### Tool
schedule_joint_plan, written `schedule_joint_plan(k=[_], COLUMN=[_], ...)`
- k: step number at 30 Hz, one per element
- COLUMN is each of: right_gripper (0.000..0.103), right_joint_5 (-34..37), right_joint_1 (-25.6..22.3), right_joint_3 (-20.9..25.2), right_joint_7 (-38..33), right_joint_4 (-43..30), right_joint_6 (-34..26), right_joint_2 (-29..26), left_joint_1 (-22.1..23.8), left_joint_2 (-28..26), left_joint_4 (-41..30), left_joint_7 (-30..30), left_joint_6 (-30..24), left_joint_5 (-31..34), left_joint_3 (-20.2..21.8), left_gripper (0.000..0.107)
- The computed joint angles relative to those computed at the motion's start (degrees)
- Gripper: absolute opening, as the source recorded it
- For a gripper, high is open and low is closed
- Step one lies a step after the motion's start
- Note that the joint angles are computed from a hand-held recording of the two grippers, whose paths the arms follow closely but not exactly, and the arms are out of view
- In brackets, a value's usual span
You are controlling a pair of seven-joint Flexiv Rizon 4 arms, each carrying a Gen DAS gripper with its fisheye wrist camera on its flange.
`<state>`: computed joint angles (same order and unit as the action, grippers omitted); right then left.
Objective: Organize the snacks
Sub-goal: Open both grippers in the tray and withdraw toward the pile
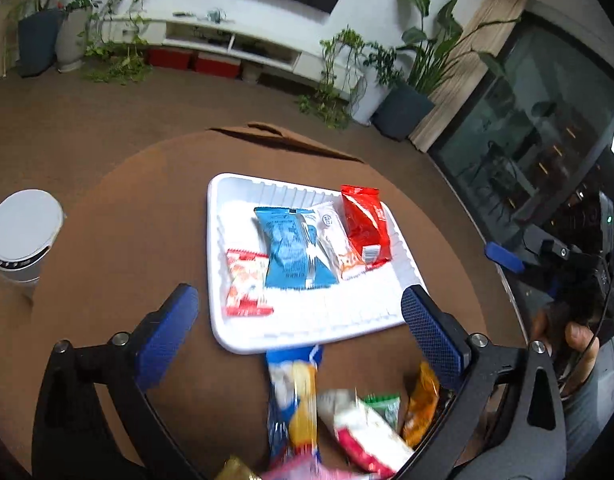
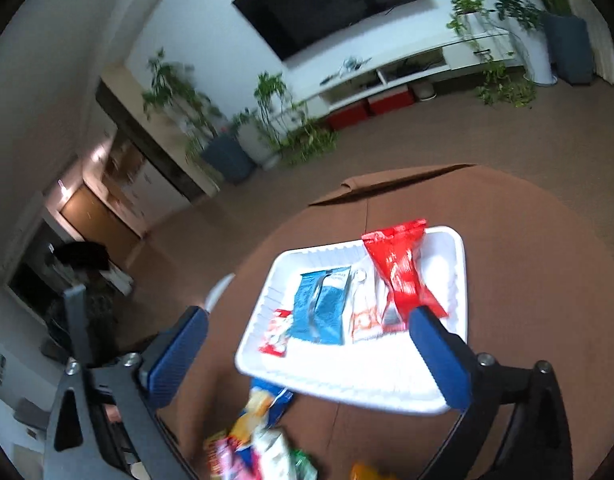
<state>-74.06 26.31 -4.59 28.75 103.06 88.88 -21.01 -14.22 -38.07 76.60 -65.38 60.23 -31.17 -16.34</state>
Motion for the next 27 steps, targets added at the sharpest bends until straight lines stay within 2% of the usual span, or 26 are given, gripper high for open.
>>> schedule_joint_plan(k=[1,3,7,11,13,16,19,22,25,27], right_gripper=[0.103,0.103,0.103,0.103,0.103,0.103,0.103,0.103,0.103,0.103], right_joint_5=[-3.66,-10.79,-14.92,-14.26,-13.54,-13.52,-14.66,-12.9,-12.17,-12.61], right_joint_1=[0.9,1.23,0.64,0.73,0.66,1.14,2.19,4.34,6.34,7.31], right_joint_3=[-1.15,-0.47,4.12,9.74,12.34,14.98,16.0,16.83,16.91,16.76], right_joint_7=[3.83,10.4,16.49,21.23,22.25,25.52,27.62,25.38,24.29,24.17], right_joint_4=[1.62,5.22,11.38,16.38,17.81,18.35,18.26,17.12,15.91,15.6], right_joint_6=[-0.23,-3.17,-9.27,-15.87,-18.64,-20.52,-21.85,-24.37,-26.05,-26.64], right_joint_2=[1.71,5.47,10.22,12.56,12.92,11.81,11.12,9.62,8.35,7.9], left_joint_1=[1.0,2.53,5.41,2.83,1.52,-0.15,-2.04,-3.34,-4.67,-4.31], left_joint_2=[2.21,6.44,13.77,18.63,19.85,21.34,21.33,21.19,20.0,19.21], left_joint_4=[3.75,10.89,23.37,32.24,34.89,39.08,39.84,40.31,38.44,37.7], left_joint_7=[1.58,3.98,8.57,6.82,4.56,5.06,1.84,-2.56,-10.7,-13.05], left_joint_6=[2.57,7.24,12.92,14.52,13.35,15.56,15.48,16.75,13.94,13.38], left_joint_5=[-1.36,-4.11,-13.94,-17.11,-17.42,-20.12,-15.98,-10.72,-1.76,0.85], left_joint_3=[-1.1,-2.61,-6.09,-2.79,-1.11,-0.71,1.67,3.53,6.93,6.92], left_gripper=[0.103,0.103,0.103,0.103,0.103,0.103,0.103,0.103,0.103,0.103])
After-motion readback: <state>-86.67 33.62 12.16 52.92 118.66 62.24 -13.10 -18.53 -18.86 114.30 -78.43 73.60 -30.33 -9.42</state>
